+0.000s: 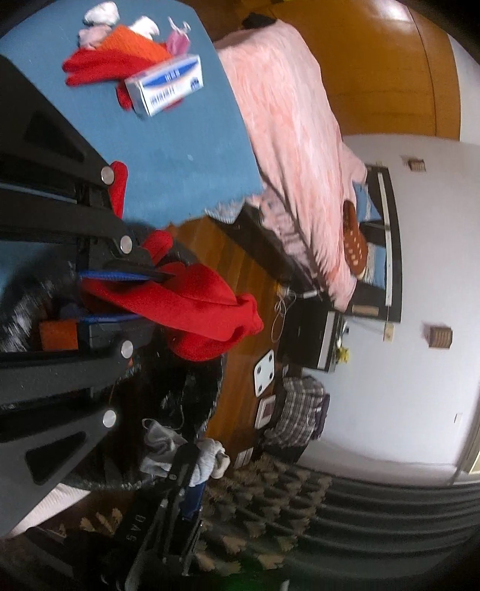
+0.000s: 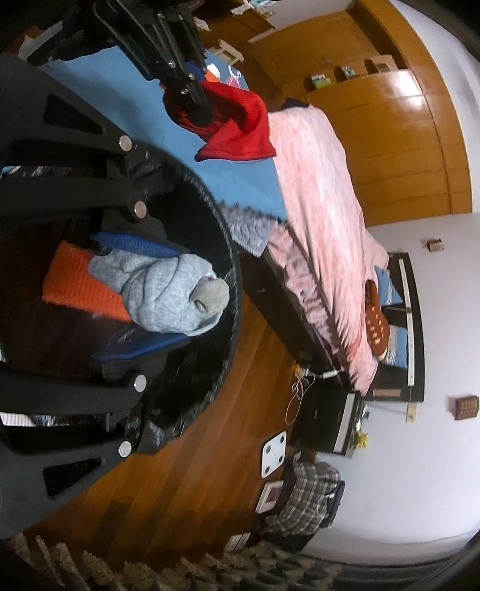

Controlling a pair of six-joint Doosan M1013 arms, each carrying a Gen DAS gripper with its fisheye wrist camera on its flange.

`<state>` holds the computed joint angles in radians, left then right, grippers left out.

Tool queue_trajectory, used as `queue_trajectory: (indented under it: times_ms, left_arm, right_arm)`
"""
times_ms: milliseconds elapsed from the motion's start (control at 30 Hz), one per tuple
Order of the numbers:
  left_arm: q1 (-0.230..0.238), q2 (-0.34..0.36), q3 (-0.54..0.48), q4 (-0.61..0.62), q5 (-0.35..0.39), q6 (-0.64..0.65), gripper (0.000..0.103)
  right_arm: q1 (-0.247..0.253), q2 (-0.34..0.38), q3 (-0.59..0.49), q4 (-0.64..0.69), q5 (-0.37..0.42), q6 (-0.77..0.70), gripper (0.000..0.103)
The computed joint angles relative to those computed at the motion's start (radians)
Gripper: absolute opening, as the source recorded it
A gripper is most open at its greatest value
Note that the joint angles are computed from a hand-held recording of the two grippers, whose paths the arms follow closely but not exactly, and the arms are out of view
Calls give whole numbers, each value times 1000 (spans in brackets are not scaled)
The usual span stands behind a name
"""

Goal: Collect trash
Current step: 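Carry the glove and sock over the bin and open both tools to drop them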

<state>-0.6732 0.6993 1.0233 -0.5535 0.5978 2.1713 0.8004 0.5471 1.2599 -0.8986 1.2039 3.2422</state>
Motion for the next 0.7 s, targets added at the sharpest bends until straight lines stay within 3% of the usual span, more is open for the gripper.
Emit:
queue_trajectory:
  times_ms: [200, 233, 267, 333, 600, 700]
  left_arm:
    - [-23, 34, -57, -28, 57, 36, 17]
    - [-26, 37, -63, -30, 63, 35, 22]
    - [-26, 41, -70, -37, 72, 34, 35]
    - [-22, 43, -71, -59, 78, 41, 48]
    - [-2, 22, -36, -39, 27, 18, 72]
    - [13, 7, -13, -11, -7, -12, 81]
  right_arm:
    - [-1, -23, 48, 4, 16, 50, 44]
    - [-1, -26, 55, 7, 19, 58, 44]
    - [-3, -28, 62, 12, 19, 62, 46]
    - [-2, -33, 74, 8, 25, 75, 56]
    - [4, -26, 67, -14, 48, 103, 93]
    - [2, -18, 50, -5, 33, 99, 95]
